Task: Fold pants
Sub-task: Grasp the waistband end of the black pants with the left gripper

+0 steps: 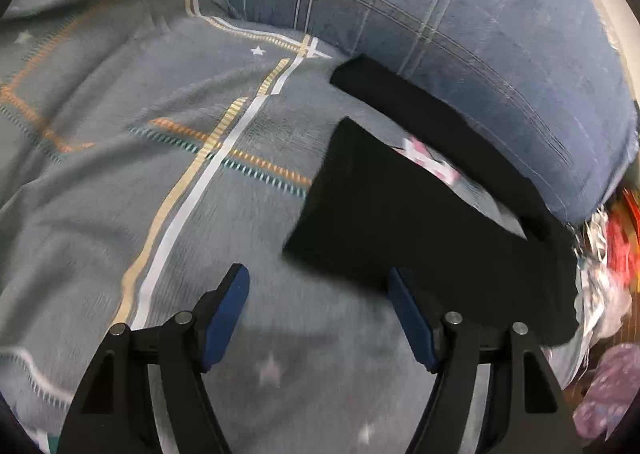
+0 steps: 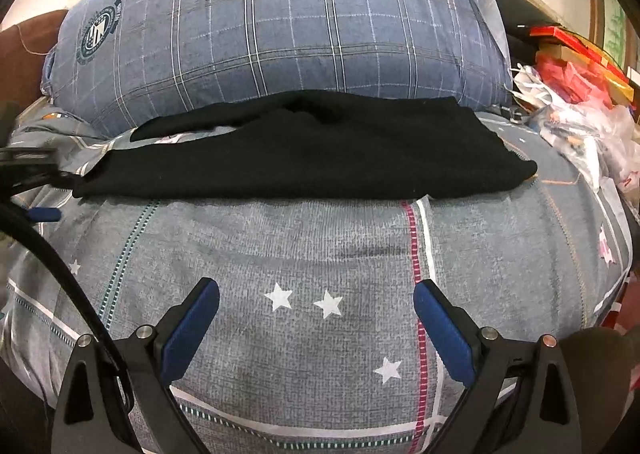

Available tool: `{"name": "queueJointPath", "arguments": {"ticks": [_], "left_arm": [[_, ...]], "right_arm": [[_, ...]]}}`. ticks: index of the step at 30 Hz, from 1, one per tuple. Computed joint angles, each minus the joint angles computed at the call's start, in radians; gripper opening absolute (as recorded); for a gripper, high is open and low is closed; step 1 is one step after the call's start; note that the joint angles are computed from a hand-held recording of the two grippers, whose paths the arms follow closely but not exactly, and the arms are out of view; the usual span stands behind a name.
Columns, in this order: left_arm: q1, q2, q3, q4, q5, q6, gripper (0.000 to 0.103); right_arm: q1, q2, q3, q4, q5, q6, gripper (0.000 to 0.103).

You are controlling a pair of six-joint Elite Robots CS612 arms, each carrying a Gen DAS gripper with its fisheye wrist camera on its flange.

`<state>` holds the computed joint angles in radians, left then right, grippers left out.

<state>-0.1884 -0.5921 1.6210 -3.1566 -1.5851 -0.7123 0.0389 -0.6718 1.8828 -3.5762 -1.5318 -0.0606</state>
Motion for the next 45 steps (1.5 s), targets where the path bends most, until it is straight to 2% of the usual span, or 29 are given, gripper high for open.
{"name": "queueJointPath", "arguments": {"ticks": [1,2,3,4,7,11,12,14,17,19,21,24,26,29,33,36,39,41,43,44,45], "left_arm": [[-0.004,0.003,-0.013,0.004,0.016,0.024,0.062],[-0.005,0.007,-0.032,0.034,0.007,0.049,0.025],[-0.007,0.007,-0.045,0.077,0.0,0.054,0.008],[-0.009,0.007,-0.051,0.094,0.001,0.051,0.007],[-0.032,-0.02,-0.02,0.1,0.072,0.073,0.007],[-0.036,-0.056,0.042,0.092,0.122,0.06,0.008],[-0.035,-0.059,0.045,0.107,0.127,0.061,0.011],[-0.026,-0.066,0.056,0.125,0.109,0.053,0.016],[-0.014,-0.089,0.093,0.054,0.061,0.039,0.018],[-0.012,-0.103,0.104,0.014,0.06,0.05,0.026],[-0.013,-0.113,0.101,-0.013,0.069,0.084,0.051],[-0.014,-0.101,0.034,0.037,0.103,0.14,0.056],[-0.007,-0.078,-0.035,0.085,0.09,0.179,0.056],[0.014,-0.015,-0.172,0.188,0.053,0.207,0.06],[0.044,0.08,-0.35,0.311,-0.012,0.191,0.059],[0.058,0.143,-0.462,0.371,-0.047,0.211,0.059],[0.07,0.212,-0.581,0.433,-0.111,0.259,0.059],[0.073,0.255,-0.66,0.496,-0.13,0.296,0.059],[0.074,0.29,-0.723,0.545,-0.145,0.326,0.059],[0.072,0.299,-0.74,0.546,-0.138,0.338,0.061],[0.07,0.312,-0.761,0.54,-0.129,0.361,0.067]], "right_arm": [[0.001,0.0,0.0,-0.001,-0.001,0.0,0.1],[0.001,0.0,-0.001,0.001,-0.003,-0.001,0.1],[0.002,0.001,-0.003,0.006,-0.007,-0.002,0.1],[0.002,0.001,-0.005,0.011,-0.008,-0.003,0.1],[0.003,0.0,-0.006,0.015,-0.012,-0.008,0.1],[-0.001,-0.001,-0.005,0.001,-0.019,-0.014,0.1],[-0.004,-0.002,-0.007,0.007,-0.013,-0.008,0.1],[-0.01,-0.004,-0.012,0.026,0.0,0.004,0.1],[-0.02,-0.011,-0.022,0.051,0.015,0.006,0.1],[-0.033,-0.019,-0.03,0.058,0.031,0.009,0.1],[-0.05,-0.028,-0.044,0.074,0.051,0.014,0.1],[-0.075,-0.037,-0.102,0.172,0.105,0.001,0.1],[-0.091,-0.038,-0.164,0.269,0.131,0.016,0.1],[-0.123,-0.023,-0.279,0.416,0.174,0.034,0.1],[-0.141,0.045,-0.485,0.595,0.13,0.026,0.1],[-0.136,0.115,-0.661,0.768,0.098,-0.053,0.1],[-0.121,0.203,-0.858,0.976,0.093,-0.197,0.099],[-0.11,0.25,-0.952,1.075,0.093,-0.284,0.098],[-0.096,0.302,-1.044,1.146,0.058,-0.354,0.098],[-0.089,0.329,-1.092,1.191,0.046,-0.386,0.097],[-0.084,0.354,-1.132,1.221,0.032,-0.407,0.095]]}}
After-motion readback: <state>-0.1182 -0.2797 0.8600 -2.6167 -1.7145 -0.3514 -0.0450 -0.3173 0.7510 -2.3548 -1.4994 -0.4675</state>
